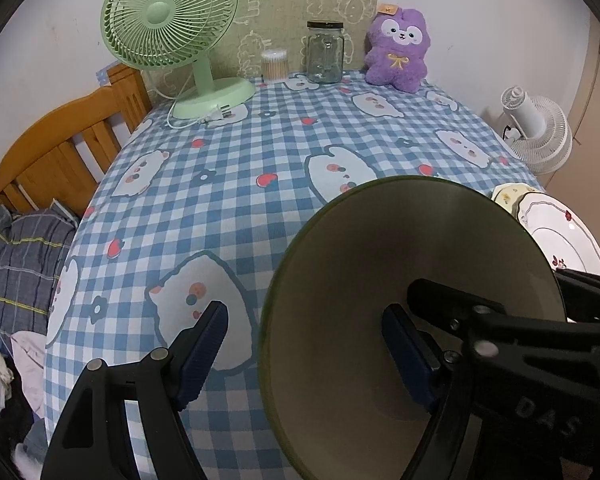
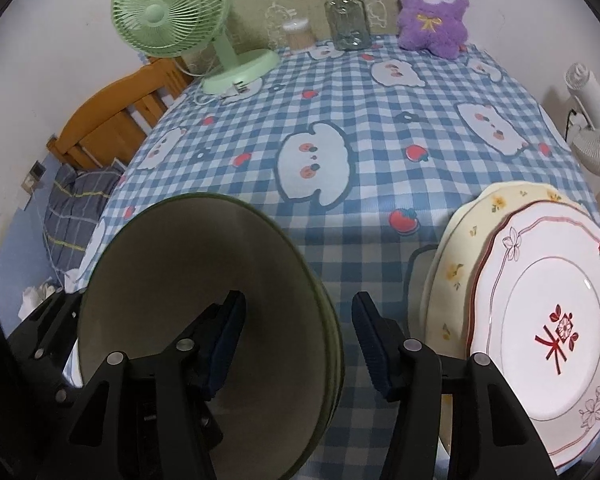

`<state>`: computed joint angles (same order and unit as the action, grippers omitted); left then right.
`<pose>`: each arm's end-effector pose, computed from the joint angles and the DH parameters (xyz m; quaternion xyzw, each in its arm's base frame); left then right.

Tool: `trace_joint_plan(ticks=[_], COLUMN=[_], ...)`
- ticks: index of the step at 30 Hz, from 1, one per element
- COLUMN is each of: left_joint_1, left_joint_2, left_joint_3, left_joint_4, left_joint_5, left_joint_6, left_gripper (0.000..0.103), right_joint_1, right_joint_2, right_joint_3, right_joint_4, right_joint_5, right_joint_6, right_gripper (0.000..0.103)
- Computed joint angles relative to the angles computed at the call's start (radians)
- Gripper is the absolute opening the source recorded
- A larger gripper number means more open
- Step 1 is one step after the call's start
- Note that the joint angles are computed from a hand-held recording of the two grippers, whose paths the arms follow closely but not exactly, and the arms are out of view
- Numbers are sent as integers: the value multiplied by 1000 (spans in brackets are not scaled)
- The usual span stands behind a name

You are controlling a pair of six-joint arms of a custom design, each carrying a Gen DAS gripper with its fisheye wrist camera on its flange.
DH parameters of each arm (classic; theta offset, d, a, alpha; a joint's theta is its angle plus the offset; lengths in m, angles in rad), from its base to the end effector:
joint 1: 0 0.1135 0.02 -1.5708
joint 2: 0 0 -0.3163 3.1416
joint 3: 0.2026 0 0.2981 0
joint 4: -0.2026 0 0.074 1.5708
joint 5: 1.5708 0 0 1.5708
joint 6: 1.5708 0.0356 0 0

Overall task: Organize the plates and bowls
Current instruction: 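Lift the bowl stack and carry it toward the plate stack with both tools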

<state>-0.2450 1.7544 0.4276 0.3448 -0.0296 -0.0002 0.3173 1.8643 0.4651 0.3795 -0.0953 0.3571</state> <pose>0.2596 -0.0638 0.0645 0.1126 0.9502 -0.0214 0.2897 0.2629 0.0899 0.0456 0.0062 0.9613 0.1332 0.2413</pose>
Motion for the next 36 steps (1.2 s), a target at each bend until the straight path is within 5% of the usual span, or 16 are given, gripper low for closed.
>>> trace_joint_plan(ticks=[14, 18, 23, 26, 36], left_joint_1=[6, 4, -3, -22, -23], left_joint_2=[11, 4, -3, -19, -14], left_joint_3=[10, -3, -10, -18, -1], left_joint_4=[-26, -14, -9, -14, -37], left_joint_5=[44, 61, 60, 55, 51], left_joint_6=[-35, -79, -102, -115, -102], left_gripper=[82, 73, 69, 57, 57], right_joint_1=[0, 20, 25, 28, 21], right_joint_2=[-4, -1, 4, 3, 4], right_joint_3=[-33, -33, -26, -18, -13], right_joint_4=[55, 74, 69, 55, 40], right_joint_5=[19, 24, 28, 31, 26], right_joint_6=[36, 39, 44, 47, 48], right_gripper=[56, 46, 46, 48, 48])
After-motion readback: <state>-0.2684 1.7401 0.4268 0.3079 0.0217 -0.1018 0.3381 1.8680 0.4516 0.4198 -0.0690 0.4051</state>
